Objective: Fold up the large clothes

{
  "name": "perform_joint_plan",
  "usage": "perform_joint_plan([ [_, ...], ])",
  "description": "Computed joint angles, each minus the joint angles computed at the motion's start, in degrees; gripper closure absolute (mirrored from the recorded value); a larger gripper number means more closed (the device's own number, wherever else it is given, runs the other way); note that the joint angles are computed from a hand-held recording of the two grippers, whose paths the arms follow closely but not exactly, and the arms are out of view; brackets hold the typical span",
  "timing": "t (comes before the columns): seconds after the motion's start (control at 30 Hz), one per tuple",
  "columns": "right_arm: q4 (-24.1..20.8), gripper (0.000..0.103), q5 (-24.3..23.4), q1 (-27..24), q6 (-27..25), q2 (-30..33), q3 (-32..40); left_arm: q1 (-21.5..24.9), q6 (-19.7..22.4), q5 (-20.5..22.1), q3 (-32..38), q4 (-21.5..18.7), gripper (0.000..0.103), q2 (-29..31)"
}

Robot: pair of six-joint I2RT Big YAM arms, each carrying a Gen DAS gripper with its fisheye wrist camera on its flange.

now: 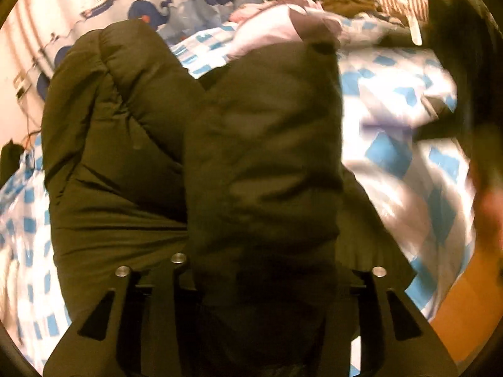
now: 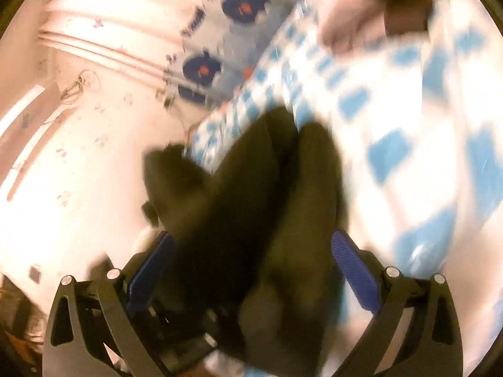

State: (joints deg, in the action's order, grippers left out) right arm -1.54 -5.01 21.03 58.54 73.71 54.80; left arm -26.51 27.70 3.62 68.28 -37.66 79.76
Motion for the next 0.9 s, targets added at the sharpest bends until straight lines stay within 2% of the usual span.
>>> perform_joint_plan([
  [0.07, -7.6, 0.006, -0.4, -0.7, -7.7, 1.2, 6.8, -1.0, 2.0, -2.4, -0.7, 1.3, 0.060, 0.2],
  [0.13, -17.1, 0.007, -2.4, -0.6, -17.2, 6.1, 17.3, -1.9, 3.7, -4.5, -1.7, 2.8, 0.057, 0.0],
  [0.17, -20.6, 0.007, -3.6, -0.6, -20.3, 8.3, 21.3, -2.3, 4.6, -5.6, -2.3, 3.5, 0.056, -0.2],
  [0.23, -31.8, 0.007, -6.0, 0.0, -27.5, 16.0, 33.6, -3.1, 5.3, -6.9, -3.2, 4.2, 0.054, -0.8],
  [0.27, -35.9, 0.007, -6.1, 0.0, -29.9, 18.9, 37.9, -2.9, 5.6, -6.9, -3.4, 4.0, 0.054, -1.2],
  [0.3, -42.9, 0.007, -5.7, 0.4, -32.9, 23.6, 44.7, -2.9, 5.7, -6.8, -3.7, 3.7, 0.053, -1.8],
  [0.37, -52.6, 0.007, -3.0, 1.1, -35.9, 29.5, 52.8, -2.3, 6.4, -6.0, -4.2, 2.4, 0.051, -3.2],
  [0.43, -56.8, 0.007, 1.4, 1.5, -35.0, 31.9, 54.8, -1.3, 7.9, -4.4, -4.7, 0.2, 0.049, -5.4],
  [0.53, -54.5, 0.007, 0.9, 0.9, -31.8, 30.2, 50.0, 2.8, 10.6, 1.9, -5.7, -5.5, 0.048, -11.3],
  [0.57, -53.1, 0.007, 1.9, 0.8, -31.7, 28.8, 47.2, 5.9, 11.0, 6.8, -4.6, -10.2, 0.048, -12.9],
  [0.63, -51.5, 0.007, 4.1, 1.0, -30.6, 26.7, 43.2, 12.1, 10.5, 15.7, -2.9, -15.9, 0.048, -14.7],
  [0.67, -51.0, 0.007, 4.2, 0.2, -30.4, 26.6, 42.9, 14.7, 10.1, 18.7, -0.4, -18.1, 0.047, -13.6],
  [0.7, -50.7, 0.007, 4.3, -0.2, -30.2, 26.7, 42.7, 17.7, 8.0, 21.6, 2.0, -18.8, 0.043, -12.5],
  [0.8, -48.7, 0.007, 5.0, -0.8, -28.0, 24.1, 38.6, 21.3, 0.1, 23.5, 6.9, -15.9, 0.038, -8.7],
  [0.87, -47.7, 0.008, 5.7, -0.8, -26.5, 22.2, 36.3, 21.1, -4.8, 25.3, 10.8, -14.4, 0.037, -3.8],
  [0.9, -47.3, 0.007, 6.1, -0.7, -25.9, 21.5, 35.2, 19.4, -7.1, 25.4, 13.5, -14.0, 0.037, -0.3],
])
